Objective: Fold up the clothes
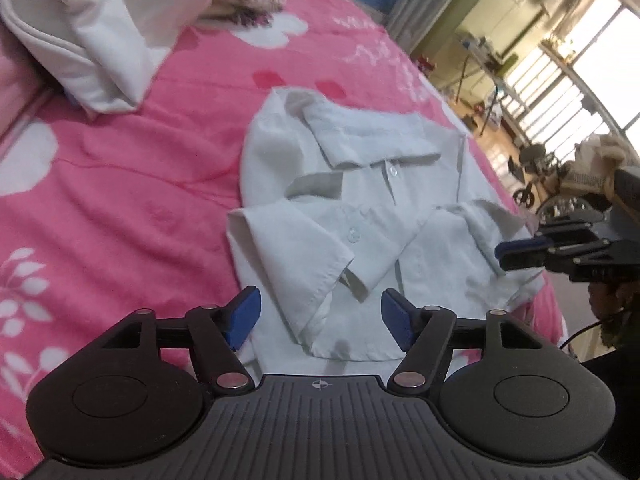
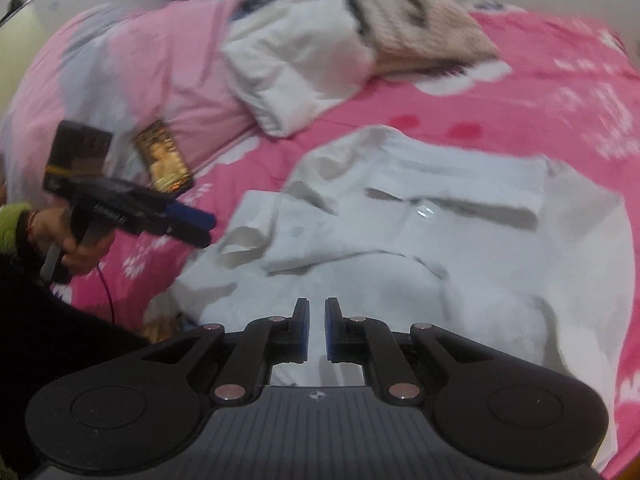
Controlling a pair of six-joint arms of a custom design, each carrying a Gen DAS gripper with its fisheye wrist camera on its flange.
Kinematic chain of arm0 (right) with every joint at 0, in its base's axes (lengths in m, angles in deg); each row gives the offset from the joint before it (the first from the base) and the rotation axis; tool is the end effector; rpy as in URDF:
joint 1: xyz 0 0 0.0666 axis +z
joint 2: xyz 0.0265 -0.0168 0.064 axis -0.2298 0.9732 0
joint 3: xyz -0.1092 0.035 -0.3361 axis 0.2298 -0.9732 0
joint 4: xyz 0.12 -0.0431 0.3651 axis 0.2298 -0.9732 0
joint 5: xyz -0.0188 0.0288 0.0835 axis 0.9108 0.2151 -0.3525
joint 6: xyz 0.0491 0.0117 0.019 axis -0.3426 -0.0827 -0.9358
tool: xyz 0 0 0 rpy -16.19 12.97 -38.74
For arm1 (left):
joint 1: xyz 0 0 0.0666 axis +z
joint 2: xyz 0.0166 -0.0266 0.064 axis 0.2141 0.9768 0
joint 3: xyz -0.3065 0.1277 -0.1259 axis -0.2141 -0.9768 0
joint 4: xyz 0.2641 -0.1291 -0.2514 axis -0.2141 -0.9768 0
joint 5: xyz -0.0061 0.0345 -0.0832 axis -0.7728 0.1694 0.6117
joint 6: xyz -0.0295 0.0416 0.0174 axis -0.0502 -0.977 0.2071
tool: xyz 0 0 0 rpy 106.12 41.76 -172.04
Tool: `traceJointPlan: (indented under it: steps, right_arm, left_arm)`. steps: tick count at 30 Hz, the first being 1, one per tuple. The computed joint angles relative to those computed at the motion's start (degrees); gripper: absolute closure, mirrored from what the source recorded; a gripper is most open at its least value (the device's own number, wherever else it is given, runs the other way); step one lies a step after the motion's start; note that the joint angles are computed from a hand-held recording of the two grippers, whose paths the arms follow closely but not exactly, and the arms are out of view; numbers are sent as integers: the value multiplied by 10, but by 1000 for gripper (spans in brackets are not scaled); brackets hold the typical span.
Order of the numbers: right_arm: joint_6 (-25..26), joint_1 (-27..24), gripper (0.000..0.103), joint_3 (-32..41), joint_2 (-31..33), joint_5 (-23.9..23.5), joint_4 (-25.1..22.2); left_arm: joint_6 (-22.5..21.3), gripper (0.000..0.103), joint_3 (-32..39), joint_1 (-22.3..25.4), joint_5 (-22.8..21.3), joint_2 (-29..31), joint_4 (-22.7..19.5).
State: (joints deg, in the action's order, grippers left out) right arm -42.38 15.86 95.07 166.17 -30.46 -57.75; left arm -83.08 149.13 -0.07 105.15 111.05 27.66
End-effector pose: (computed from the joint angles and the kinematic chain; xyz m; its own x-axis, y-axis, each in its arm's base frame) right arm 0.4019 0.2443 0.4073 -0.6578 -0.5008 -0.5625 -0.7411 0.5636 0.3649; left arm 0.4362 -0.1150 0.3665 -0.8510 0.2104 -0.4812 0.4396 0.7867 -0.4334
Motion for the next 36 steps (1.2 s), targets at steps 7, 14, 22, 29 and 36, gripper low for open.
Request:
traceJointPlan:
  steps: [7,14,22,29,36]
  right_arm:
    - [33,17,94,19,25,59,43]
    - [218,92,68,32,58,105,91]
    - [422,151,69,-8,74,142,143]
    - [407,146,98,-13,78,147,186]
    - [214,96,99,61,122,98,183]
  left_arm:
    - [8,36,40,-9,1,52,-21]
    - [43,36,56,-2,14,67,-25]
    - [131,36,57,14,12,71,22]
    - [168,36,66,21,18,79,61]
    - [158,36,79,19,13,92,86]
